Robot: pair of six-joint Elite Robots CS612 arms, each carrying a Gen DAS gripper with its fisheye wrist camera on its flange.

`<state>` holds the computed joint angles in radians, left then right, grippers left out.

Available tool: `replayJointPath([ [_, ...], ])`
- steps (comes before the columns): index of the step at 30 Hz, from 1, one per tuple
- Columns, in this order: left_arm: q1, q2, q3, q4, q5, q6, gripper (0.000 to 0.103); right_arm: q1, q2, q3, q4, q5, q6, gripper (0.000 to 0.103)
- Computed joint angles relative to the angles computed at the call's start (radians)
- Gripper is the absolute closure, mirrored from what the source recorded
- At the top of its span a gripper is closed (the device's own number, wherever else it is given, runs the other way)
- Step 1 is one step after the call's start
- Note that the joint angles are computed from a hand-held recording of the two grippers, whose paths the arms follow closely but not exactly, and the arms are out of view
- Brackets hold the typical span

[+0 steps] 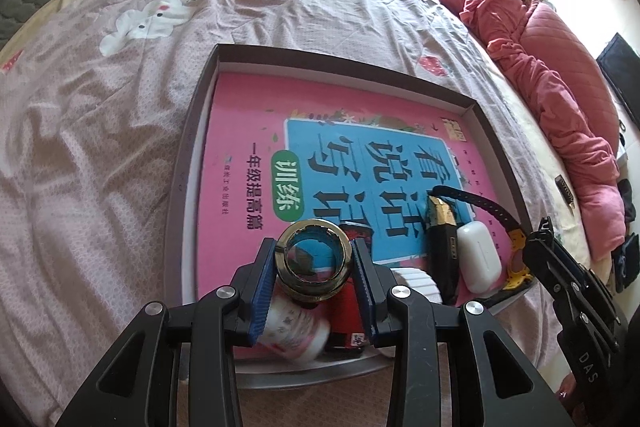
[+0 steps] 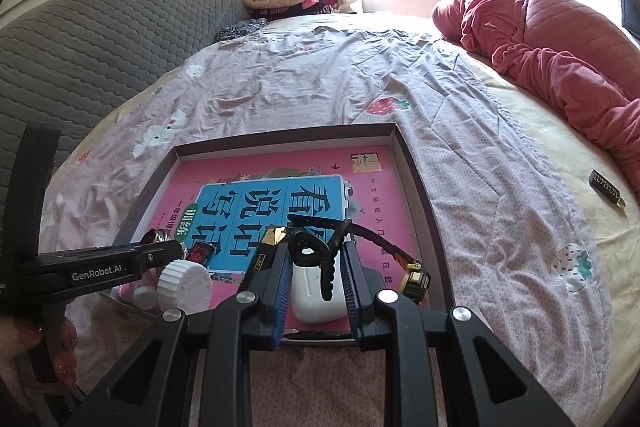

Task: Organize rigid objects
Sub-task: 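Carry the metal ring over the tray with the left gripper while the right gripper carries the black clip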

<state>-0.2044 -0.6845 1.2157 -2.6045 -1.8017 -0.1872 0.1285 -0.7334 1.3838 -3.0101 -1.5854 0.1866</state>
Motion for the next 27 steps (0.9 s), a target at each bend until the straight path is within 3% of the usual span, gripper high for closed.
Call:
replayJointPath([
  [27, 0.000, -0.005, 0.013, -0.002, 0.010, 0.017, 0.066, 0.006, 0.028, -0.037, 0.071, -0.006, -0.010, 0.078],
])
